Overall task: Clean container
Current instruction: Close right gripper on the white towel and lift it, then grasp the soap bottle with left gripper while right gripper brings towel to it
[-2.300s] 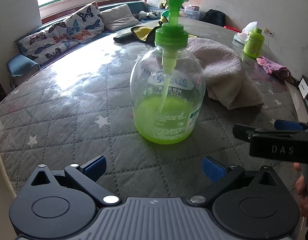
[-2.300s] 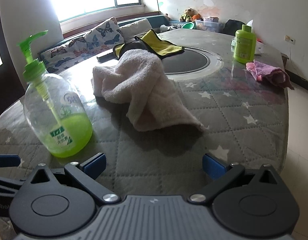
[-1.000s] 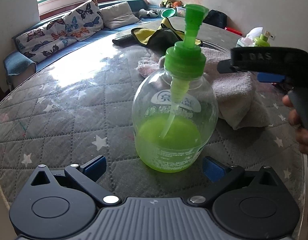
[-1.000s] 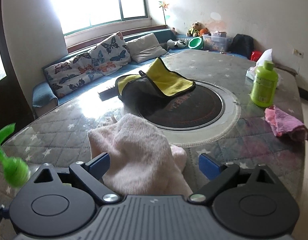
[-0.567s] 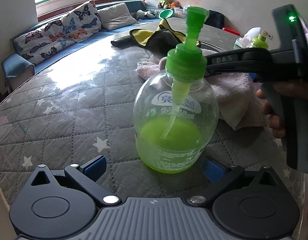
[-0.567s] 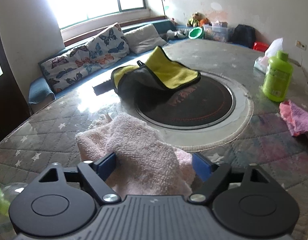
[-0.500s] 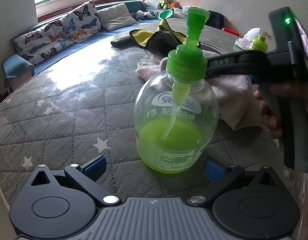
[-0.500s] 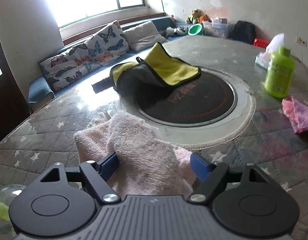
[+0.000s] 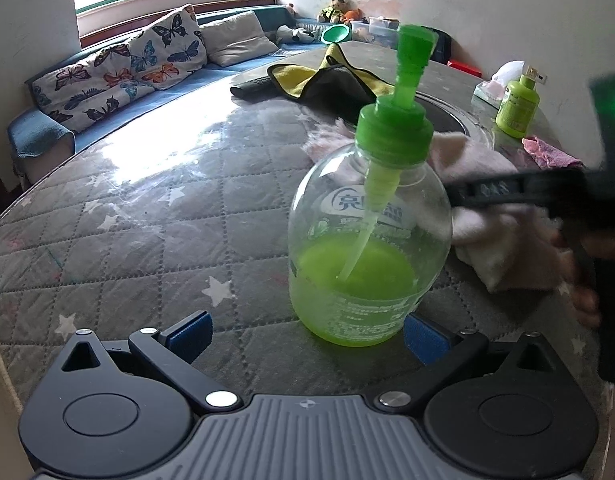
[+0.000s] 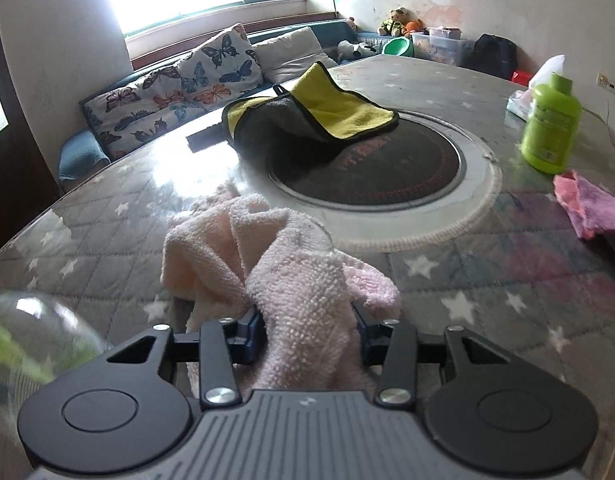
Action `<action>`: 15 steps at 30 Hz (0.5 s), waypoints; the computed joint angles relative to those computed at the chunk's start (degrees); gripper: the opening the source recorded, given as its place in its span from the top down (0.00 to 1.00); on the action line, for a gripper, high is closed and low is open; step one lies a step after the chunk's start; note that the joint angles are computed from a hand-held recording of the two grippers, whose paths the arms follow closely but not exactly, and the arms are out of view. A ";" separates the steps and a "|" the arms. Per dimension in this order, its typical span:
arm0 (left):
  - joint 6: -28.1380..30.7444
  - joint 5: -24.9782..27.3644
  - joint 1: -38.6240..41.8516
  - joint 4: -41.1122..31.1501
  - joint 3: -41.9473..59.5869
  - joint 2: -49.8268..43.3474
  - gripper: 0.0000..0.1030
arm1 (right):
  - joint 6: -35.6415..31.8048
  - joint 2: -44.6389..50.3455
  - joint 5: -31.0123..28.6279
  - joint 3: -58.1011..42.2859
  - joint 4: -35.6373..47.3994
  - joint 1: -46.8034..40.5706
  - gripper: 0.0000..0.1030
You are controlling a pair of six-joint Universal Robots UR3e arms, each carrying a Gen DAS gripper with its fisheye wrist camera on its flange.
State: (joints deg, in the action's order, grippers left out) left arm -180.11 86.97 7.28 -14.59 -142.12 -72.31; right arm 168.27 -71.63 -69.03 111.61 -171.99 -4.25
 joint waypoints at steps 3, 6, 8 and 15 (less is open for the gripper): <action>1.86 -2.68 2.64 -2.17 -1.71 4.40 0.00 | -1.59 -4.57 1.80 6.03 -0.67 -2.29 0.61; 3.90 -5.31 5.21 -4.36 -2.99 8.79 0.00 | -4.17 -10.55 3.93 12.58 0.20 -4.79 0.62; 6.12 -7.81 8.20 -7.31 -4.12 13.33 0.00 | -5.56 -13.74 5.60 15.79 0.98 -6.35 0.59; 8.75 -12.22 12.86 -11.87 -4.02 19.68 0.00 | -3.97 -14.45 8.47 17.11 0.37 -7.81 0.57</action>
State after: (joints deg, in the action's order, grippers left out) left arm -171.37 74.74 20.13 -26.46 -146.14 -52.64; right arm 164.30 -86.08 -60.56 128.71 -171.62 -12.06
